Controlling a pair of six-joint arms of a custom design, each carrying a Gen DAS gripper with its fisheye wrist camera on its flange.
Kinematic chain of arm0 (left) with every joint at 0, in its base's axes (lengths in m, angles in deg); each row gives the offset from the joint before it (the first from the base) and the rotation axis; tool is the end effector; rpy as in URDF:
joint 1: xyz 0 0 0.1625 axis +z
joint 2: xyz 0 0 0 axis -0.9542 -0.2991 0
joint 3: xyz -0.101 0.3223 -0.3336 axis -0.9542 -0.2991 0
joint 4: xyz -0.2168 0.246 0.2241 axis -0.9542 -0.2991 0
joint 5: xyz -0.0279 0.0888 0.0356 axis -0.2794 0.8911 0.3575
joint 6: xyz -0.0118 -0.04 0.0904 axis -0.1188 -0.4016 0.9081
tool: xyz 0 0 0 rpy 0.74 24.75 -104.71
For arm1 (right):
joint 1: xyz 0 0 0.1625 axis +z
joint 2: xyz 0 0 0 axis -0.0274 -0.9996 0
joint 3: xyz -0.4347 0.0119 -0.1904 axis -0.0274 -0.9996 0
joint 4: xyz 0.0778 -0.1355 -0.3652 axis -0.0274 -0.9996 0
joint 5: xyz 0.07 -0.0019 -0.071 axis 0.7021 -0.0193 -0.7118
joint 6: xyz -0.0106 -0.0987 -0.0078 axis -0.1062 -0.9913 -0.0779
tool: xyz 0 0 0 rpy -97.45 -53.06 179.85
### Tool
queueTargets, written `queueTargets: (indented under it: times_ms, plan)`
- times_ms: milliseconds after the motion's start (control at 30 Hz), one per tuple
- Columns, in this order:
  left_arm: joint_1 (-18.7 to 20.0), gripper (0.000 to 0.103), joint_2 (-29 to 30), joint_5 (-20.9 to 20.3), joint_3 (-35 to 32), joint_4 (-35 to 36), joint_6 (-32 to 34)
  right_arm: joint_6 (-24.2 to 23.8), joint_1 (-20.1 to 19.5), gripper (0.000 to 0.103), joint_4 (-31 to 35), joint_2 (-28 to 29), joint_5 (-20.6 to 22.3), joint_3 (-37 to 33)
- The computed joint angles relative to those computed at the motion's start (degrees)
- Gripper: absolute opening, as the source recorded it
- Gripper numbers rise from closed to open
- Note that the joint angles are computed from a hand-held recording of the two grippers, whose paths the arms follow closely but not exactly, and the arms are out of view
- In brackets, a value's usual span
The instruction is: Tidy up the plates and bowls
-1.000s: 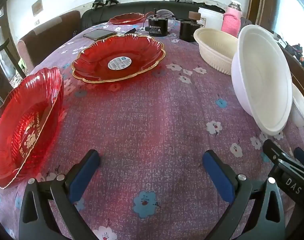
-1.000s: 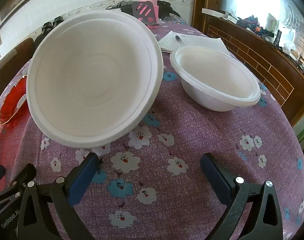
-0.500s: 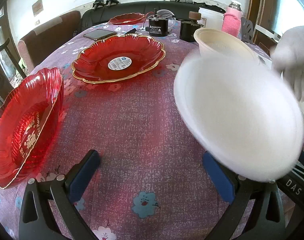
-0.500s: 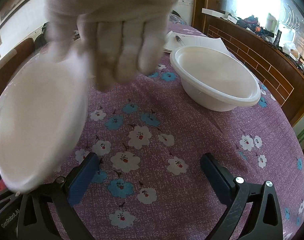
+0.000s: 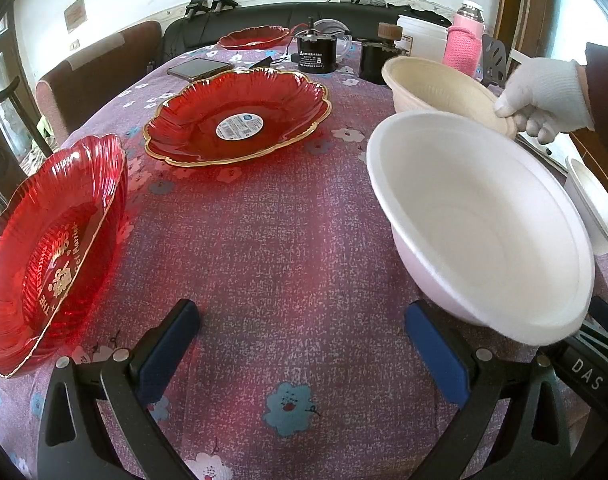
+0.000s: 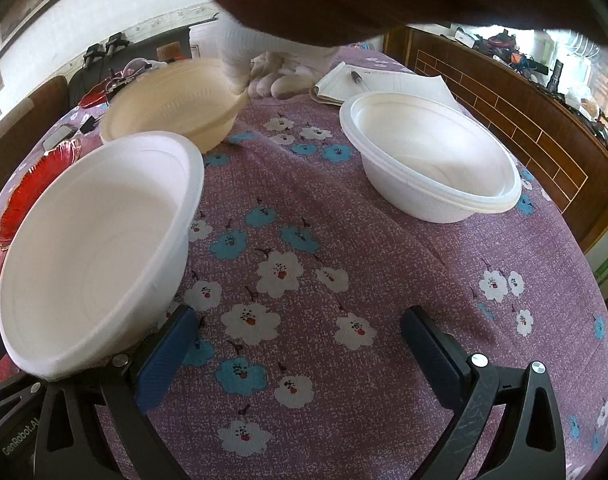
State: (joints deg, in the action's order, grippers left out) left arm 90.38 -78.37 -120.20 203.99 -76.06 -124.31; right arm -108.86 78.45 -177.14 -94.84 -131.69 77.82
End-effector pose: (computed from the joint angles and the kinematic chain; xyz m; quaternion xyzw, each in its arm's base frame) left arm -0.3725 -0.3351 -0.0561 0.1600 0.8818 -0.2690 0.3527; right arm 0.0051 -0.3119 0.2836 -0.0526 -0.8391 0.3556 0.4084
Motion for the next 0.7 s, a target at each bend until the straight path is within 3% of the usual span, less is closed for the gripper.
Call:
queueTargets:
  times_ms: [700]
  plan:
    - [0.3, 0.103, 0.1, 0.2, -0.3, -0.1, 0.4, -0.1, -0.3, 0.102, 0.1, -0.3, 0.3, 0.1]
